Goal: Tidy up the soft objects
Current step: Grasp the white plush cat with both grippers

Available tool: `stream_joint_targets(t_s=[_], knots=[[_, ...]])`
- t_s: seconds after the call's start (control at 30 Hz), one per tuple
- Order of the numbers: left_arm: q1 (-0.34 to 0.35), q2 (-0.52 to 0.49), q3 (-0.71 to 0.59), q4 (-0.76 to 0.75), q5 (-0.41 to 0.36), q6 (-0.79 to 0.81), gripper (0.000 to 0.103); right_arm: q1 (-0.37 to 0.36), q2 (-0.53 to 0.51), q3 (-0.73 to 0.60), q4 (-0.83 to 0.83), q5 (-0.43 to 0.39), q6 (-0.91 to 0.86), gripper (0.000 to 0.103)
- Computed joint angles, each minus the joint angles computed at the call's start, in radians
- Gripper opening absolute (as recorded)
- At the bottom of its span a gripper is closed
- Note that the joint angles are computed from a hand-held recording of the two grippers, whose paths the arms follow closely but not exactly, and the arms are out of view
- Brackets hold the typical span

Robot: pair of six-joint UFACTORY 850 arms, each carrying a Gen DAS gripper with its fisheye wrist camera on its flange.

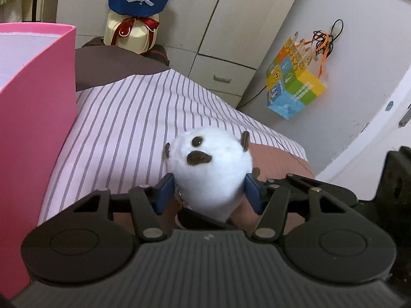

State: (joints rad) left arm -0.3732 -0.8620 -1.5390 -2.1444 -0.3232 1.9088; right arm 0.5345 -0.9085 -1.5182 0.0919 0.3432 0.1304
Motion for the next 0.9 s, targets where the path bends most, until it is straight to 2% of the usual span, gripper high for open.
stream_joint_targets(t_s=[0.17,0.3,0.5,0.67,0.9], knots=[[-0.002,0.028,0.048,-0.068,-0.026,0.098,0.055,0.033,0.020,0.036,0.241,0.058,-0.202,0.061],[-0.001,0.065,0.106,-0.099,-0.056,0.136,0.055,0.074,0.037,0.071,0.424,0.119,-0.334,0.060],[-0.004,0.140,0.218,-0.182,-0.087,0.253,0.055,0.125,0.082,0.146,0.517,0.191,-0.372,0.061],[0.002,0.202,0.327,-0.288,-0.192,0.400,0.055,0.179,0.112,0.193,0.642,0.282,-0.475,0.062],[0.010,0.265,0.422,-0.305,-0.243,0.455,0.055,0.254,0.116,0.205,0.817,0.382,-0.615,0.063]])
